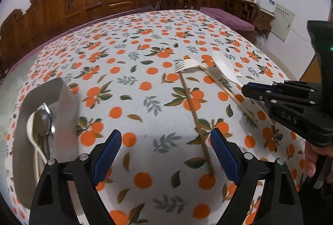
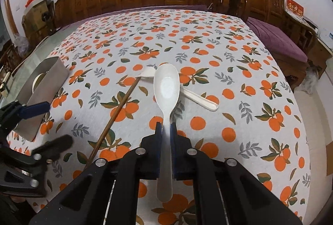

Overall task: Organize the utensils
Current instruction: 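Grasp a wooden chopstick with the left tool while right holds white spoon, then carry the wooden chopstick into the tray and open the left tool while right holds spoon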

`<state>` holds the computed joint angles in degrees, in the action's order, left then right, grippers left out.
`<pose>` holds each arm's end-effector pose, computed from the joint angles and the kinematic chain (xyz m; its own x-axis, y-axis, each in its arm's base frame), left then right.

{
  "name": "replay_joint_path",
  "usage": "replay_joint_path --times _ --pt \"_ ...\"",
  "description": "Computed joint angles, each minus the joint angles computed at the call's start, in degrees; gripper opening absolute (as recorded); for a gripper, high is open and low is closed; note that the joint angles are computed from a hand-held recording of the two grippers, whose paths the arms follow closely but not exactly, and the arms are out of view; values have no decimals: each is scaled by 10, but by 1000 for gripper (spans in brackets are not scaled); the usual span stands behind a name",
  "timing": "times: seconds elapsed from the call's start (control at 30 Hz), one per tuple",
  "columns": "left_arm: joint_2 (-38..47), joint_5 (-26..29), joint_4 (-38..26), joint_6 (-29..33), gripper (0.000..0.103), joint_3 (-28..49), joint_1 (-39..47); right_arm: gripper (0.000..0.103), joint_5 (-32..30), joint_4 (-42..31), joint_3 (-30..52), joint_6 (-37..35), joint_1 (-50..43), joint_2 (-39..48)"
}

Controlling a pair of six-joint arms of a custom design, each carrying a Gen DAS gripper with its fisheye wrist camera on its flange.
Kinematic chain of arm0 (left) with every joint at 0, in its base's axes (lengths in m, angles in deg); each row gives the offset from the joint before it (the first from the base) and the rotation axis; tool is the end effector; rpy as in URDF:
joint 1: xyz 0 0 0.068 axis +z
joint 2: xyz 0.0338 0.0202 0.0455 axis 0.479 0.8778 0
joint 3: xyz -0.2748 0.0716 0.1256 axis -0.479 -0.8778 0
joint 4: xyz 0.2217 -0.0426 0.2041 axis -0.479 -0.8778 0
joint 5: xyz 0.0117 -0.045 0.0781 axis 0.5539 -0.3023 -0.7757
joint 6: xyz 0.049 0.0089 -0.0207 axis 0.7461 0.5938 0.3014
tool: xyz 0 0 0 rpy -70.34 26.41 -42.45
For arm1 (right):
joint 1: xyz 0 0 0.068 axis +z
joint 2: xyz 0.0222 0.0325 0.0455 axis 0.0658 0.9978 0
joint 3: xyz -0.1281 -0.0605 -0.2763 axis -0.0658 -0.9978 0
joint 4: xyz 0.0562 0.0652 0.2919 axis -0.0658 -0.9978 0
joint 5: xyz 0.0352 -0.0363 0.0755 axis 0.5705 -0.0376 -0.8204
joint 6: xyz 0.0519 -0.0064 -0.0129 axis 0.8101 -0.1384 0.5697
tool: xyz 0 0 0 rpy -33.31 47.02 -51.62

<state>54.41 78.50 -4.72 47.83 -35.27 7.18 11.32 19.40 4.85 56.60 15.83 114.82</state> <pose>0.2090 -0.0932 0.1080 -0.5308 0.5797 -0.6182 0.7471 0.6644 -0.0184 0.1379 0.0193 0.1042 -0.7460 0.2730 -0.6074 0.3134 0.9487 0.0414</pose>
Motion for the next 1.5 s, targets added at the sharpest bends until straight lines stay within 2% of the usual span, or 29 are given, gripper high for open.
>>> replay_joint_path --times 0.13,0.2,0.3,0.47,0.63,0.83,0.93,1.0,1.13,1.5 --pt "34 -16 20 -27 83 13 -37 9 -1 -1 -2 -6 -11 -9" --pt "51 -23 34 -36 80 18 -53 9 -5 0 -2 -13 -20 -9" --pt "76 -28 43 -45 72 30 -70 9 -10 3 -3 -19 -30 -9" --pt "104 -30 60 -45 52 38 -86 9 -23 15 -4 -31 -52 -5" --pt "127 -26 68 -37 40 40 -91 9 -27 25 -1 -35 -56 5" --pt "130 -29 80 -36 39 36 -94 9 -21 32 4 -32 -43 20" --pt "130 -31 81 -36 34 35 -94 9 -20 33 3 -30 -41 20" --pt "129 -30 80 -35 28 36 -92 9 -18 34 4 -28 -39 23" --pt "131 -26 77 -28 5 38 -82 10 -17 31 5 -28 -38 20" --pt "91 -3 12 12 4 48 2 10 4 20 12 -5 6 16"
